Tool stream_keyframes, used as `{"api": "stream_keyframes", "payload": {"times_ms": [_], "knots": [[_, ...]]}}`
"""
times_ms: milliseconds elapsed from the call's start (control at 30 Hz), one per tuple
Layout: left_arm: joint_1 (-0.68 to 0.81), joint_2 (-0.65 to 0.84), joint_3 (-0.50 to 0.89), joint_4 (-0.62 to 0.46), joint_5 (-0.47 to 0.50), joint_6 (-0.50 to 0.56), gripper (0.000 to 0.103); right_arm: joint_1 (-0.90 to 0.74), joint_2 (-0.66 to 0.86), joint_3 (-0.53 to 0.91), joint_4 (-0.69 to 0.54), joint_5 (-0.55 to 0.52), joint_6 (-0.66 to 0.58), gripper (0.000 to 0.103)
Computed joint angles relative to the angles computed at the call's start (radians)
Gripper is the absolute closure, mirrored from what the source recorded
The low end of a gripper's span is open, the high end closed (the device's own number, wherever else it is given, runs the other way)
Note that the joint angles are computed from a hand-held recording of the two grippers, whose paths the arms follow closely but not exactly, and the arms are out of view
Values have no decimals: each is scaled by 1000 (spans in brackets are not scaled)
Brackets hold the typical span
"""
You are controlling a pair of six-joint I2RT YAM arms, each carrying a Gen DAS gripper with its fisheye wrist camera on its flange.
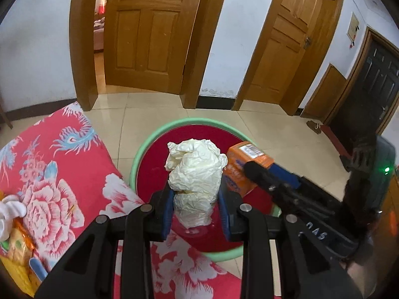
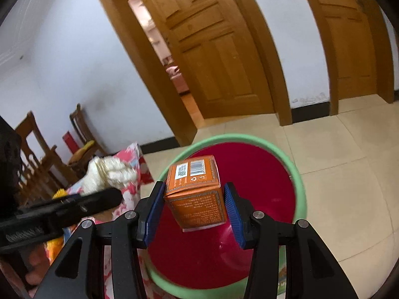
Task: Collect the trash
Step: 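Grasp the crumpled white paper with the left tool while the right tool carries the box to the bucket, then open both tools over the red bucket, dropping the paper and orange box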
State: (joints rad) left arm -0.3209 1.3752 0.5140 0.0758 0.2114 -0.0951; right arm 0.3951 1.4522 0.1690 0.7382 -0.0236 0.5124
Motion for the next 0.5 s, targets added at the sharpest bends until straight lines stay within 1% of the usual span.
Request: {"api": "stream_keyframes", "payload": {"times_ms": [133,200,233,367,500], "knots": [[20,15,-25,71,31,-47,71,-1,3,10,-34,50,-44,54],[3,37,-10,55,-7,-18,71,9,33,18,-36,71,-44,53],[0,34,-26,81,-28,-21,71,14,46,27,-45,79,-45,54],[-7,77,-15,79,-26,-23,70,46,43,40,-75,122,-59,54],[-25,72,-15,79,-41,-14,70,100,60,77,-120,180,-77,53]]}}
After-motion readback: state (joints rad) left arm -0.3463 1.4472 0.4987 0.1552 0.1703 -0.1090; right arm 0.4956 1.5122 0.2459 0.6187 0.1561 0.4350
